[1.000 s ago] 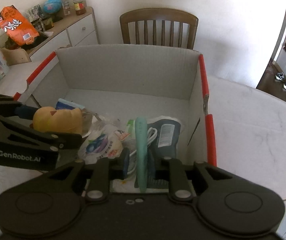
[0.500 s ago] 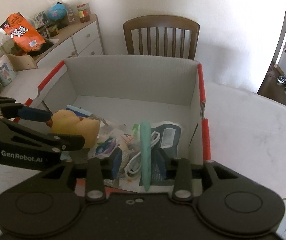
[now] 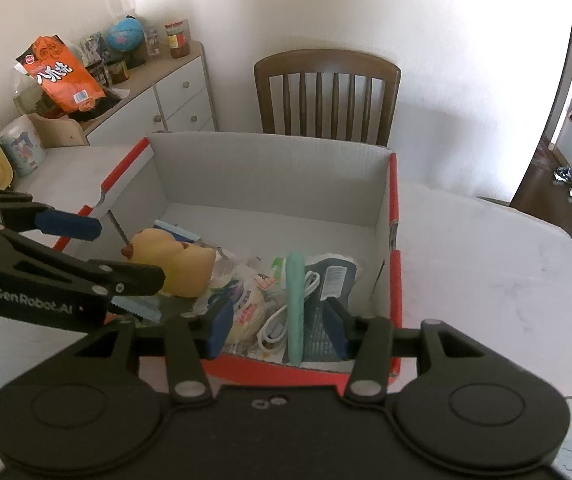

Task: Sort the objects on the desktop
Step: 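Open the left tool to drop the toy while the right tool releases the toothbrush, then withdraw both open tools toward the pink-white bag and black bag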

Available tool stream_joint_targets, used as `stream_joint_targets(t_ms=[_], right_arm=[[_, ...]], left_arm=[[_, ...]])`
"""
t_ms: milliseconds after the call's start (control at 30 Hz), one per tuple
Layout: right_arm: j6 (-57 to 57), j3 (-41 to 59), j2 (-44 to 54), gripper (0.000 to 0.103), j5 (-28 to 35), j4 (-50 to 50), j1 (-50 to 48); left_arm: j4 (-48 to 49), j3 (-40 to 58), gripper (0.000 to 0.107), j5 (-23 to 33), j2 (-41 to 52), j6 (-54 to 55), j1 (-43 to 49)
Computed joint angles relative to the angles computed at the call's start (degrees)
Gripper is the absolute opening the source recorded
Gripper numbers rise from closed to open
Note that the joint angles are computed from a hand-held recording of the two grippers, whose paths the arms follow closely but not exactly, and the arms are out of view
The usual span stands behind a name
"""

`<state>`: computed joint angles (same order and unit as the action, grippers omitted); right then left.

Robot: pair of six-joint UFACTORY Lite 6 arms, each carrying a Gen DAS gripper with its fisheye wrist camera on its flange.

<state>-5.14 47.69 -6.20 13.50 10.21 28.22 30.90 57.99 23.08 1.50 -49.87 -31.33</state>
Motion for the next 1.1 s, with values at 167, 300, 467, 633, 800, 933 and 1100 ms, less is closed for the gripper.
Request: stream_joint_targets(t_ms=[167,300,467,633,800,933,1100], right_arm=[[0.29,-1.19,-3.59,0.059,1.68,-0.55,0.46],[1.19,-2.84,-7.09,0.066,2.22,-1.57,1.00],[4.06,-4.15,-10.23,0.075,3.10,-4.03,2.09],[10.95,-5.58,-13.54,0.079,4.34,-10.30,4.50],[19.78,-7.68,-17.48,0.081,5.55,-17.84,7.35],[24.50,-8.90,-20.13,0.083,6.96,-21.34,9.03],[32.89,-10.69,-23.65,0.085,9.33,-27.67,12.30]], left_arm=[[0.91,-1.59,0.086,0.85,-3.12,-0.98,-1.03],[1.39,-2.82,0.086,1.38,-5.33,-1.64,-1.56],[1.31,-4.47,0.091,1.76,-8.39,-1.78,-2.45],[1.75,-6.18,0.095,2.77,-11.54,-2.46,-3.98],[1.41,-8.04,0.101,3.41,-14.59,-2.51,-4.98],[1.69,-9.42,0.101,3.89,-16.78,-2.95,-5.94],[1.88,-10.97,0.103,4.25,-19.31,-3.57,-7.02]])
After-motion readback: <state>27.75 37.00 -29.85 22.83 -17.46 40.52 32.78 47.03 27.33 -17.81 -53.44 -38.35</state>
